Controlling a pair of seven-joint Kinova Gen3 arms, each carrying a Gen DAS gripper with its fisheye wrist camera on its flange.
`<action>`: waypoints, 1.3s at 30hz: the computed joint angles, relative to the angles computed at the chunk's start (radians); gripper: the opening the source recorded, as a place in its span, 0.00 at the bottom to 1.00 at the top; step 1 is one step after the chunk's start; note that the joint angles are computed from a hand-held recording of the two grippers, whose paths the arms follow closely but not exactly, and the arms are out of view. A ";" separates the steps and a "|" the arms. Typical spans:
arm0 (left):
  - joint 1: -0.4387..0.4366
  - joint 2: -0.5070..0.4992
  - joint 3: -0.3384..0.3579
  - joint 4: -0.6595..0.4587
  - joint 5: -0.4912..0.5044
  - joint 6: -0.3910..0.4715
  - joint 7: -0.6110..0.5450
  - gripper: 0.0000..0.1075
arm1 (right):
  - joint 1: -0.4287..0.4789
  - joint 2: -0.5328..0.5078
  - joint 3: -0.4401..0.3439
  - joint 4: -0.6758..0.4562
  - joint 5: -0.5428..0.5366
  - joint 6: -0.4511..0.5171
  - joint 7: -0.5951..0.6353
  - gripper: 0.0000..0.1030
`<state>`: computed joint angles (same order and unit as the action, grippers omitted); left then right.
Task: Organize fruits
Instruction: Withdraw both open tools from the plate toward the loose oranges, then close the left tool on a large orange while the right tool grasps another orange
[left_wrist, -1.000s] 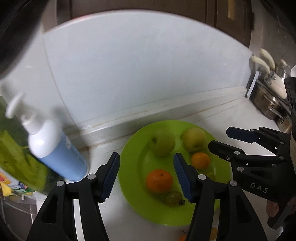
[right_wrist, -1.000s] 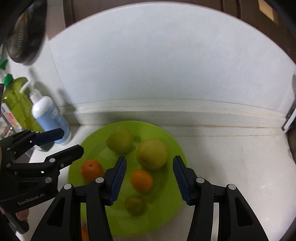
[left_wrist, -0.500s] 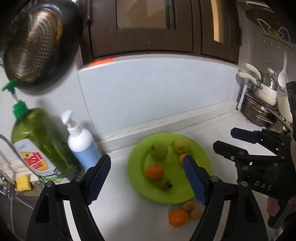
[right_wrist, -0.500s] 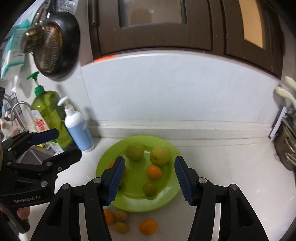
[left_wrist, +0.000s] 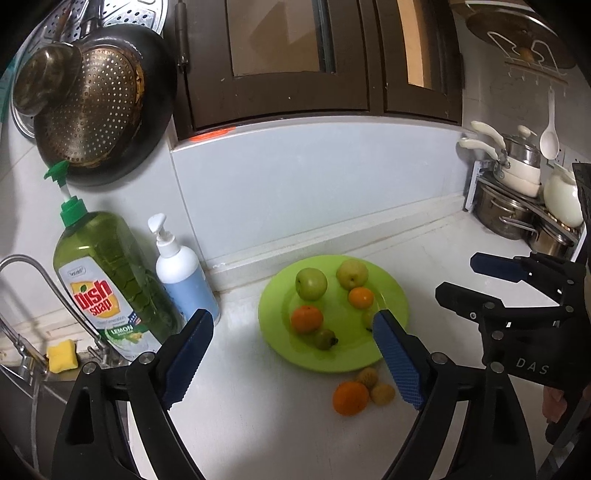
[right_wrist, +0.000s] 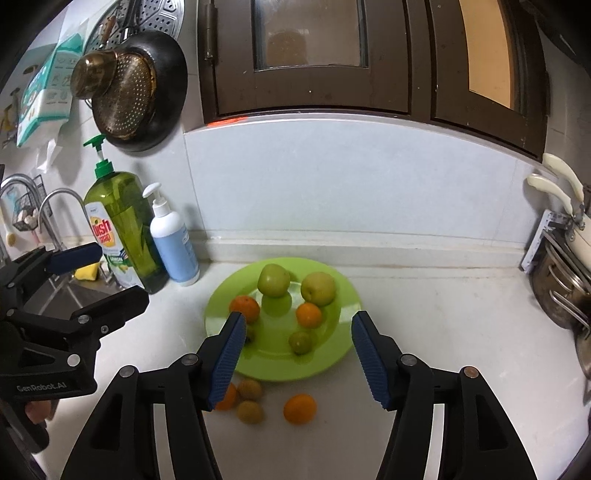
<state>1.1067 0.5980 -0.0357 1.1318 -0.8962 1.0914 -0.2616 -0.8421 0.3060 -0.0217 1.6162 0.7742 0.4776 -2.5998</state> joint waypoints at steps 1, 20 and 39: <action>0.004 0.000 0.000 0.004 -0.002 0.000 0.003 0.83 | -0.009 -0.003 0.004 0.007 0.008 0.006 -0.012 0.59; -0.016 0.023 0.025 0.086 0.054 -0.126 -0.030 0.82 | 0.036 0.009 -0.034 0.082 -0.069 0.001 0.015 0.58; -0.111 0.066 0.017 0.128 0.258 -0.326 -0.179 0.63 | 0.101 0.114 -0.043 0.029 -0.345 0.003 0.273 0.51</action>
